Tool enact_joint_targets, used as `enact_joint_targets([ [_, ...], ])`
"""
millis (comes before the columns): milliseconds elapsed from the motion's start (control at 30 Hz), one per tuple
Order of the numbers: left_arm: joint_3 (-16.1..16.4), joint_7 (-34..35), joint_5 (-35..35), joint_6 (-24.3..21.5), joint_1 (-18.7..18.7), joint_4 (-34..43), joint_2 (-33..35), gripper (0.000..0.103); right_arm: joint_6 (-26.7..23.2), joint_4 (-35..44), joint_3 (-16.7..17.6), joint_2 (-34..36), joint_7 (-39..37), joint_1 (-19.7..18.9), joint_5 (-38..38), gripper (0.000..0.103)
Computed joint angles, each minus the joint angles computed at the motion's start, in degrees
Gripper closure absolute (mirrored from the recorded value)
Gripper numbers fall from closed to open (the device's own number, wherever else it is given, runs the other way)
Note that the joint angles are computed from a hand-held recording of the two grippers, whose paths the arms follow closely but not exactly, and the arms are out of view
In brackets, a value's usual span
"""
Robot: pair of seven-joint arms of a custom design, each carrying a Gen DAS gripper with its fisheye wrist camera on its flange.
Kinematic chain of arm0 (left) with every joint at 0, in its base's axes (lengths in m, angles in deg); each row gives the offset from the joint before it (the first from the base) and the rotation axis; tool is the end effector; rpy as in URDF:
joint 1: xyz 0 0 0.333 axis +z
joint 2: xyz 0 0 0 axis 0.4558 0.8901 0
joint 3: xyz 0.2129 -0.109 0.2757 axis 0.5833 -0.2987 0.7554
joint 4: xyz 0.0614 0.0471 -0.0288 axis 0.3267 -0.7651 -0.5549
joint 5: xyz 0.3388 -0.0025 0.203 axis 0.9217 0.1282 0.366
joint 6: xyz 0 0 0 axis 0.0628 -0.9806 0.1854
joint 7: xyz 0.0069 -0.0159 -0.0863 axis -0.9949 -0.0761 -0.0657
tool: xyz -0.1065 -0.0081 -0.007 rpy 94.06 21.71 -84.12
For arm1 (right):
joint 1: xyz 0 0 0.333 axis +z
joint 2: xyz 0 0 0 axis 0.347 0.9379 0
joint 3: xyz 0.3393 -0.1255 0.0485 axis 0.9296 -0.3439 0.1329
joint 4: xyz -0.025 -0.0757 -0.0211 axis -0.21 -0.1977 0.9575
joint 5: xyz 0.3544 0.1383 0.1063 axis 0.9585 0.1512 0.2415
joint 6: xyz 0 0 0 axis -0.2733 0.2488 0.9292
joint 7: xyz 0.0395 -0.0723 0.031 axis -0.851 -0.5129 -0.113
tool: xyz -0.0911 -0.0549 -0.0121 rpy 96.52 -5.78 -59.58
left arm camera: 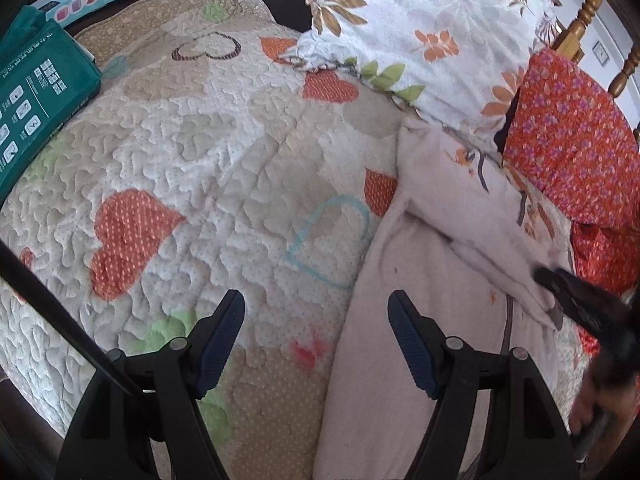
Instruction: Fold small clothes
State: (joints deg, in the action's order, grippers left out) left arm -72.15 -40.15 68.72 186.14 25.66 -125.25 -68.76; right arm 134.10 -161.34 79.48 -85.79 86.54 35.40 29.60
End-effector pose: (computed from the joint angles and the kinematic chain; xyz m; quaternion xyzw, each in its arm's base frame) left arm 0.3386 -0.1185 0.4148 -0.8594 0.4234 -0.2478 0.1439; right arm 0.5120 0.1798 0.4743 -0.8599 0.4465 -0.1612 0.1875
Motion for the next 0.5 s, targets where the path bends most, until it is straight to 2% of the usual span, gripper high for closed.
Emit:
enact_joint_targets([
  [67, 0.54, 0.11, -1.27, 0.2, -1.98, -0.5, 0.85, 0.03, 0.77, -6.36, -1.86, -5.85, -0.01, -2.02, 0.43, 0.045],
  [167, 0.35, 0.14, -2.29, 1.32, -3.83, -1.13, 1.71, 0.03, -0.04, -12.59, -4.93, -12.0, -1.85, -6.77, 1.52, 0.045],
  [267, -3.07, -1.38, -0.64, 0.08, -2.95, -0.71, 1.87, 0.03, 0.36, -16.82, -6.57, -15.69, -1.25, -12.4, 0.94, 0.044],
  [333, -5.57, -2.66, 1.67, -1.39, -2.24, 0.04, 2.63, 0.03, -0.16, -18.62, -9.21, -16.74, -2.46, -14.73, 3.57, 0.044],
  [433, -7.56, -4.37, 5.58, -2.22, -1.61, 0.86, 4.18, 0.031, 0.42, -20.39, -11.49, -16.65, -4.05, -17.8, 6.78, 0.044],
  [500, -7.69, -5.61, 7.38, -1.08, -1.98, 0.49, 4.87, 0.038, 0.61, -20.33, -13.04, -15.11, -5.94, -18.59, 9.72, 0.044],
])
